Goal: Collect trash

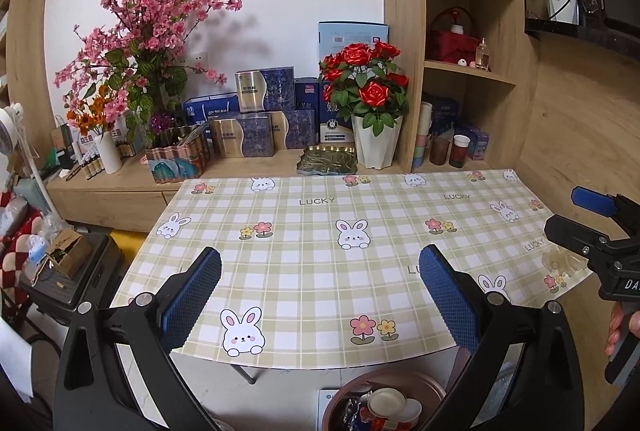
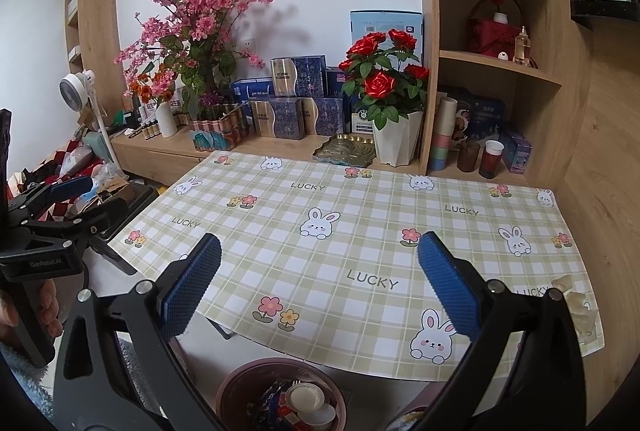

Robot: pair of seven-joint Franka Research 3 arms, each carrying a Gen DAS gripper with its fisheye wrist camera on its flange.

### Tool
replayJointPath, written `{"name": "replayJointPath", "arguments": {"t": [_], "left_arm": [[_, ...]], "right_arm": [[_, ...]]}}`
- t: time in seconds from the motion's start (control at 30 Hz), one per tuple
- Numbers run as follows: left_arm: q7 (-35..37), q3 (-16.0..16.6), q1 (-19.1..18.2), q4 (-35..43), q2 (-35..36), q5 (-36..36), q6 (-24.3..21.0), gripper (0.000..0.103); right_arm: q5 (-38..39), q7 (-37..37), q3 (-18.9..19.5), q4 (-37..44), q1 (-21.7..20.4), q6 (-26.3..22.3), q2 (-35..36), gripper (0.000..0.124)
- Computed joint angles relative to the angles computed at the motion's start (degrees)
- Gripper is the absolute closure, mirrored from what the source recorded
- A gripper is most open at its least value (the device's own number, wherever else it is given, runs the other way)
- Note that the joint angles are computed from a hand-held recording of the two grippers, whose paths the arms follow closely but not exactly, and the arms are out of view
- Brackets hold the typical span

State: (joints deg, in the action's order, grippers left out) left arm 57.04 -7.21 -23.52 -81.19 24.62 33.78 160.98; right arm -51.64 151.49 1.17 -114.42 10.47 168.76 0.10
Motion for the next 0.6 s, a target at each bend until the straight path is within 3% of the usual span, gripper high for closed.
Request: {"name": "replayJointPath", "arguments": {"t": [0.6], "left_arm": [[-4.7,1.9,-1.2,0.5,0.0,4.6,-2.7,0.006]], "right_arm": [[0.0,0.1,-0.3,0.3,0.6,-0.2,0.5,0.027]]}}
